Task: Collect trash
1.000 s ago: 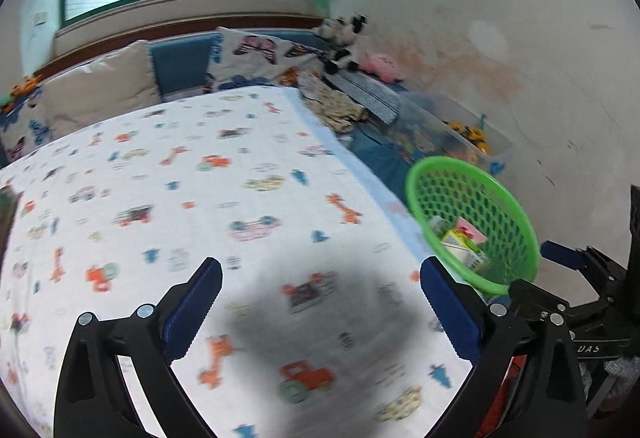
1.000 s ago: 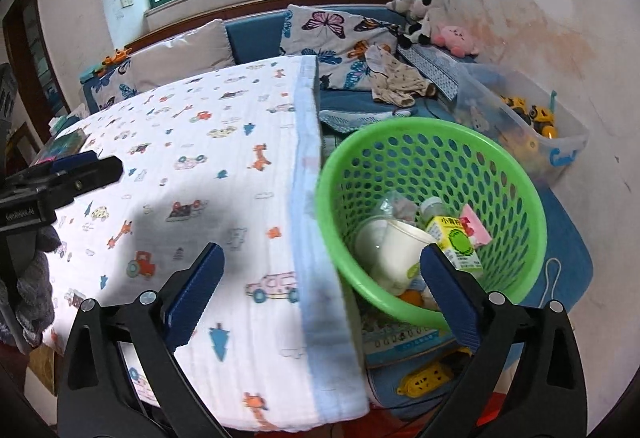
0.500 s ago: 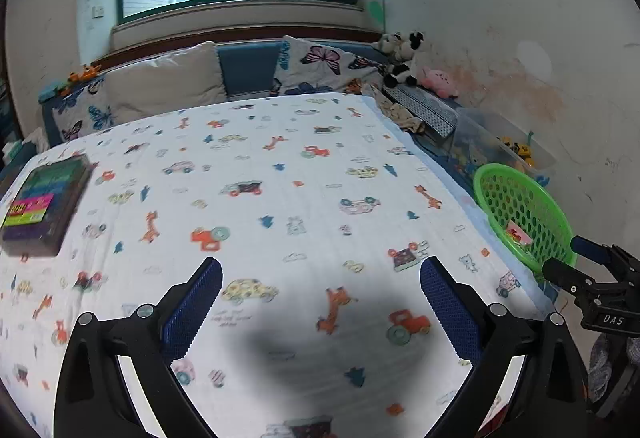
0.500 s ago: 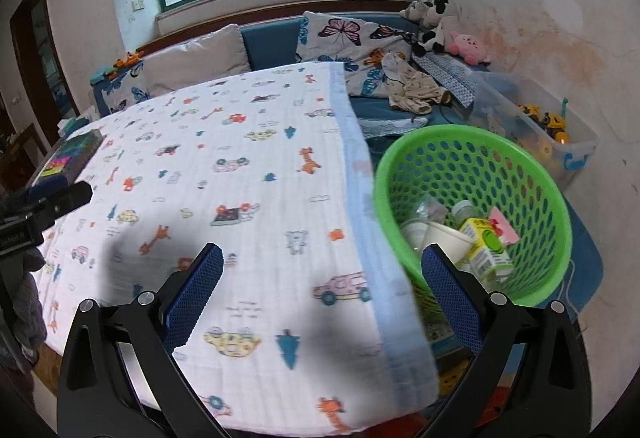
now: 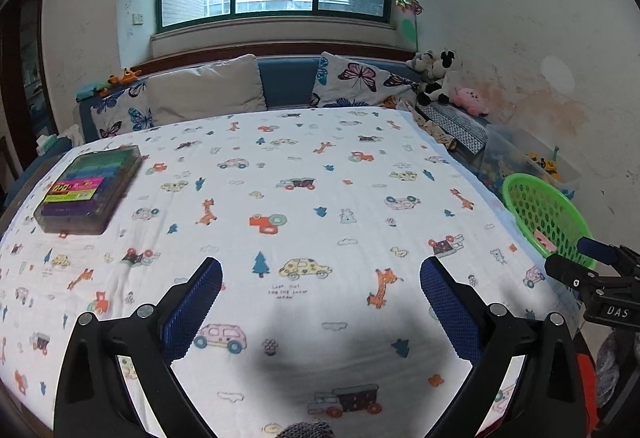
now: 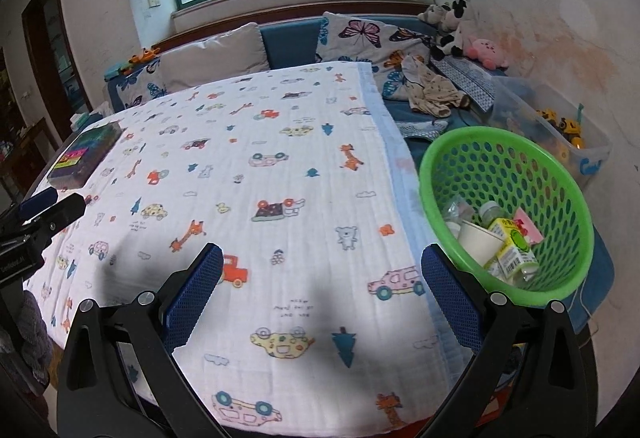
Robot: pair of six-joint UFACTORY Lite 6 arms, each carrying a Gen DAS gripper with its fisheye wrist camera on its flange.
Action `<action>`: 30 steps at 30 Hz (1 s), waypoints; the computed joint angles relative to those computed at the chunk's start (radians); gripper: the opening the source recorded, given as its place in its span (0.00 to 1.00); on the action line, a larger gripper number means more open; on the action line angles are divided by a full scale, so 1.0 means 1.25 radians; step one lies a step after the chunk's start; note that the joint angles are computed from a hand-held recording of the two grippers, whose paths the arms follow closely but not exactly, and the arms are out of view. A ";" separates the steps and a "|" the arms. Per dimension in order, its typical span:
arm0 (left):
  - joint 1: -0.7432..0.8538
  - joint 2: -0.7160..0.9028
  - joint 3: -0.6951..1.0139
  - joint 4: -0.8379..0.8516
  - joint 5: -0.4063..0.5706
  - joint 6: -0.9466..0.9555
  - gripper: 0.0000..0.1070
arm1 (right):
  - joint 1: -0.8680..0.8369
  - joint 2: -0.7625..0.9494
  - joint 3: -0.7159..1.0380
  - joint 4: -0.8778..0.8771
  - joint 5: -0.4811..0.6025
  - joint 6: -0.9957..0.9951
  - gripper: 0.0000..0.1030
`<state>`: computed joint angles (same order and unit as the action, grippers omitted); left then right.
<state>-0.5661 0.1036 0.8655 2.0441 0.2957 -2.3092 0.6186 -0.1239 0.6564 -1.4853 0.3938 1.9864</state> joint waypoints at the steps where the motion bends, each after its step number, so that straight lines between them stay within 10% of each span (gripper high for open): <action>1: 0.001 -0.004 -0.008 0.001 0.005 -0.003 0.90 | 0.004 0.004 0.003 0.001 0.003 0.000 0.96; 30: -0.002 -0.032 -0.057 -0.032 -0.002 -0.017 0.90 | 0.030 0.029 0.026 -0.011 0.004 0.019 0.96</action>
